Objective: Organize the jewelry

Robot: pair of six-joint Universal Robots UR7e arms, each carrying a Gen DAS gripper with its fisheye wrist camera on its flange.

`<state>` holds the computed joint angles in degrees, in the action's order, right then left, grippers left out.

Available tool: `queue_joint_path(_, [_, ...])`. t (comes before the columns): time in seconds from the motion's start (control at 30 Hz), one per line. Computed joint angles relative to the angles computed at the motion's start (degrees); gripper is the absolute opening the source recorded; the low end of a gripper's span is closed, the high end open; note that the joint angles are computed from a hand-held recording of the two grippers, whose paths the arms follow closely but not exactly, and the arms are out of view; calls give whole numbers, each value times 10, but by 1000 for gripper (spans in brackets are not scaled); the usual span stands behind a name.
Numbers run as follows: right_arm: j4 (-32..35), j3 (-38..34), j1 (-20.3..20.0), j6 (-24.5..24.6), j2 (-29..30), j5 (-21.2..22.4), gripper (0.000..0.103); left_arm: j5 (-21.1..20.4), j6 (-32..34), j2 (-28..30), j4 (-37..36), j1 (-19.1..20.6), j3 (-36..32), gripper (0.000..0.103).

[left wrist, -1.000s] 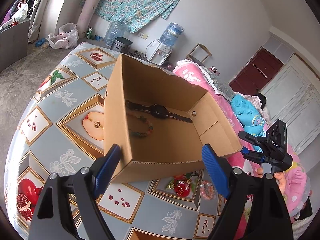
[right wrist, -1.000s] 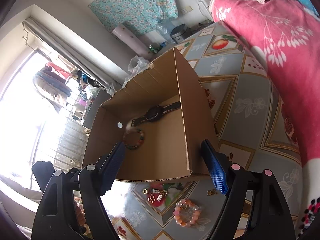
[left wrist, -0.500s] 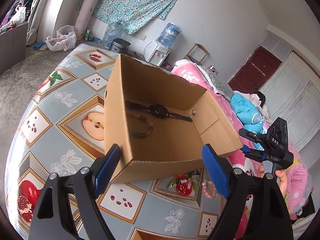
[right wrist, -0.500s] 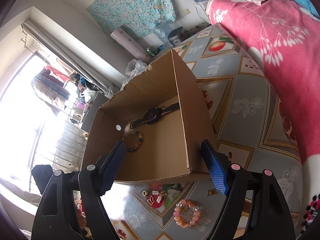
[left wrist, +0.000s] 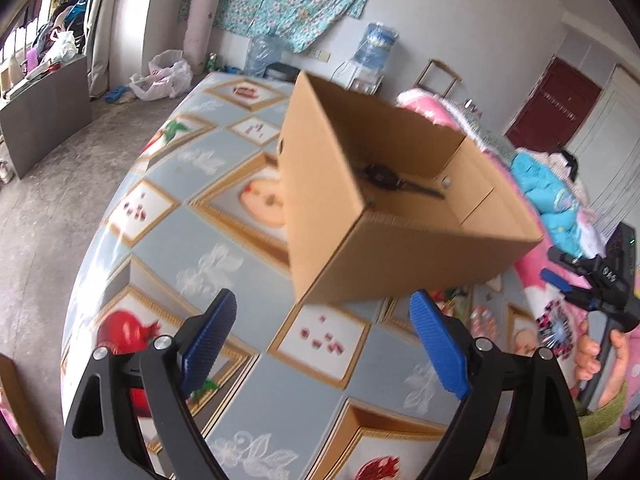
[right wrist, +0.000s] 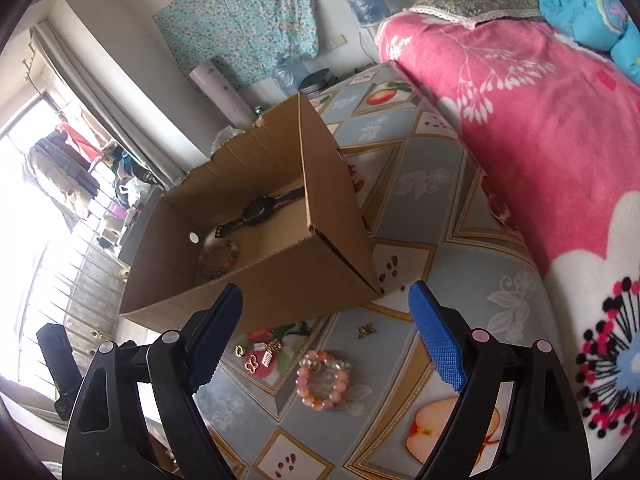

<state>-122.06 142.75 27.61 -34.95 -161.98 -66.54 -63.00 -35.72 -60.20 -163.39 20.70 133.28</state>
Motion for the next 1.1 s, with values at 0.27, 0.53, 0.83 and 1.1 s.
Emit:
queue_joint_path(0.27, [-93,57,120,13,15,-191,83,2,-14,41,77,-14,-8,87])
queue_joint_path(0.53, [-137,92,234,23,50,-346,85,4,-14,71,104,-15,-24,87])
queue_joint_path(0.83, [-223,129,365,36,131,-494,87,21,-10,86,109,-23,-26,95])
queue_joint_path(1.1, [-278,150,415,36,175,-557,90,45,-6,105,132,-38,-32,97])
